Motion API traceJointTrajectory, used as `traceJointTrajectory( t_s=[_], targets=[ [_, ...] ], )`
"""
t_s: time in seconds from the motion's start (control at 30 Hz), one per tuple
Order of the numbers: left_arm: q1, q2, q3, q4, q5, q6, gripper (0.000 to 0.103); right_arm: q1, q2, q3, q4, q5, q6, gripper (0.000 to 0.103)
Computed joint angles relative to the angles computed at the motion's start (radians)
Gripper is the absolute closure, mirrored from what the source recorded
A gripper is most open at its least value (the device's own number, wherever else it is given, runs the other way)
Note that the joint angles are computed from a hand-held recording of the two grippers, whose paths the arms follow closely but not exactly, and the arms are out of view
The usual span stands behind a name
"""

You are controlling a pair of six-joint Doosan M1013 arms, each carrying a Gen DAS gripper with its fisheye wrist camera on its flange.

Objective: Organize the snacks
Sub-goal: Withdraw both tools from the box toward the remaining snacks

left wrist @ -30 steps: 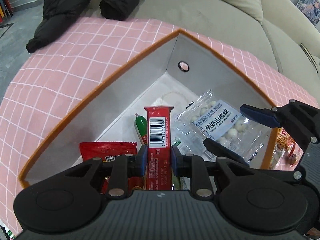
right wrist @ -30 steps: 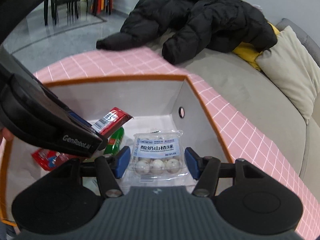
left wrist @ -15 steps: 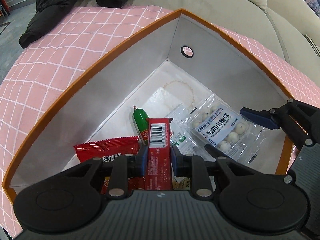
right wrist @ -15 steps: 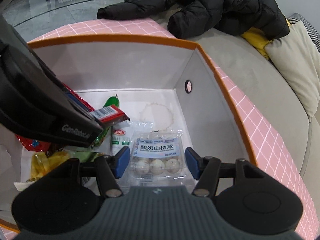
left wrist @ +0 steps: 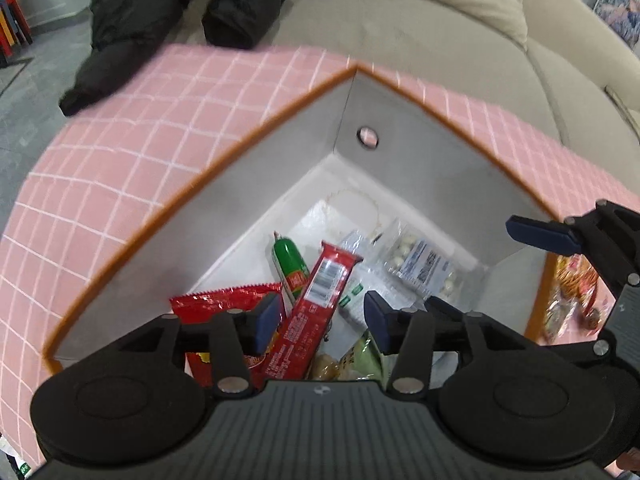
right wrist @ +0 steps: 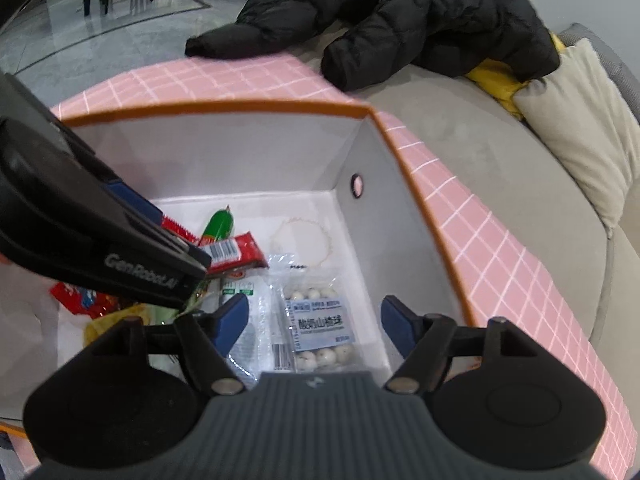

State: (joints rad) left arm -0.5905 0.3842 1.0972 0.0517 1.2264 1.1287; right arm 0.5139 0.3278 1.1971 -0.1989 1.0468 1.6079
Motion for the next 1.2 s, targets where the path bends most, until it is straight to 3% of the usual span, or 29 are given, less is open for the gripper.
traceJointTrajectory(
  t_s=[0.2,0.67,0.87,1.2],
  targets=[
    [-0.036,-0.053,0.027,0.115,-0.086,-0.089,0.042,0.005,-0.057,0.033,-0.045,-0.053,0.093,0.026],
    [-0.15,-0.18,0.149,0.345,-0.325,-0.258,0.038,0.022,-0.257,0.219,-0.277,-0.214,0.535,0.017],
    [-0.204,-0.208,0.193,0.437,-0.364,-0.283,0.037,0.058,-0.339,0.312,-0.44,-0.178,0.707,0.017],
    [-0.255,-0.215,0.232,0.357,-0.361,-0.241,0.037,0.083,-0.438,0.44,-0.548,-0.07,0.89,0.016]
  ],
)
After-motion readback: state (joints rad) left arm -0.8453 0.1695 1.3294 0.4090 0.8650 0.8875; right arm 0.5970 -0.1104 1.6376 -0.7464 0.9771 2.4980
